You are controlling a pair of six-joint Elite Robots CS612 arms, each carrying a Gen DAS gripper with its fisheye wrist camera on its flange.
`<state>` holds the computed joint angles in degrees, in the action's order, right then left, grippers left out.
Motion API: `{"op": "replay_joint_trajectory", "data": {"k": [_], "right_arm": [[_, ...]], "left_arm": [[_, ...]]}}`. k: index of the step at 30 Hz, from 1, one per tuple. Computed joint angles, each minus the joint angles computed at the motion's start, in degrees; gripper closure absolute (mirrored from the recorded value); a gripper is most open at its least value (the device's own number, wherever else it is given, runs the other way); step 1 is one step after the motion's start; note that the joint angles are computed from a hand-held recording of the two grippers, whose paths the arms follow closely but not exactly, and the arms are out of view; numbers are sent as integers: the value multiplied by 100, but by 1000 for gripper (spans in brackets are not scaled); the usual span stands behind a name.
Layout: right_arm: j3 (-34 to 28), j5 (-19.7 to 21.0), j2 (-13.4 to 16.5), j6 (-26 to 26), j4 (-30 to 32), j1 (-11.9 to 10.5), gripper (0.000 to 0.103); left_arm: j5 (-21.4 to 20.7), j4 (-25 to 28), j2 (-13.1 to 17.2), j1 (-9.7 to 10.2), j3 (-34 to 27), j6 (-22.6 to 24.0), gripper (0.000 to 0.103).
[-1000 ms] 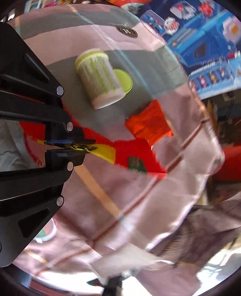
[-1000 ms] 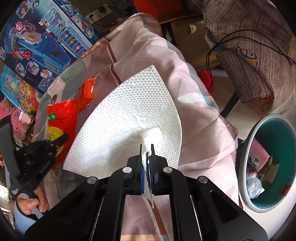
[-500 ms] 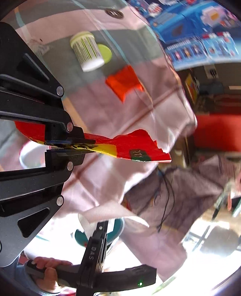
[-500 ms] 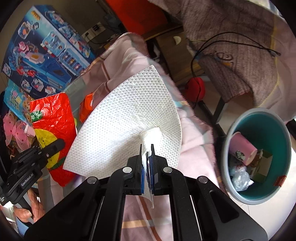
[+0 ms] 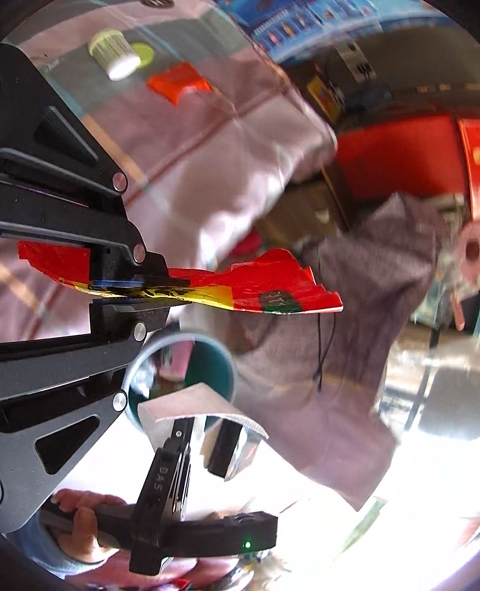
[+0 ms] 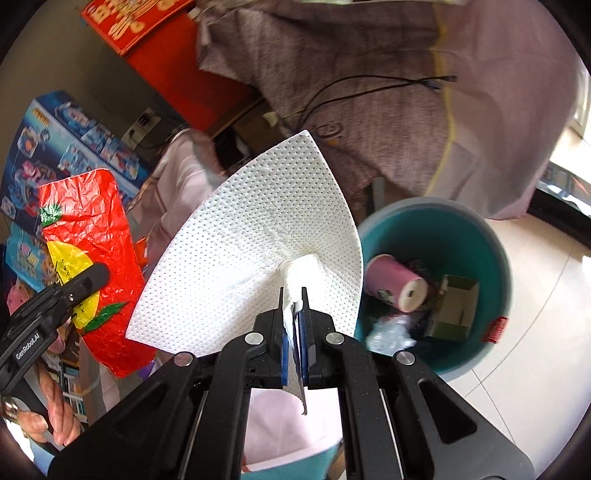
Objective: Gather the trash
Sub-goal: 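Carry the red snack bag and paper towel over the teal bucket, then open both grippers to drop the snack bag and towel into the bucket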
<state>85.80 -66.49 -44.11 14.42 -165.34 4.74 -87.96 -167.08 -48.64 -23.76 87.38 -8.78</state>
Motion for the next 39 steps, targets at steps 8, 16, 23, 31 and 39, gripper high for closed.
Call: {"op": "replay_joint_trajectory", "data": {"k": [8,16,23,31,39], "right_arm": [[435,-335,-182,216,-110,-346,98],[461,-546,-188,276,229,-511,98],[364,-692,-131,247,622,-529,97],[108,-778,35,277,1048,-518,97],[-131,-804,155,175,1280,-444,96]], "left_arm": [[-609,350,446,-268,-556,158,99],[-1163,794,963,-355,-1253,205,99],[-1610,1089,1350,-346,-1799,268,99],[-1860,1676,1747,-321,-2293,264,93],[-1657,1597,1725,-252,-2118,34,23]]}}
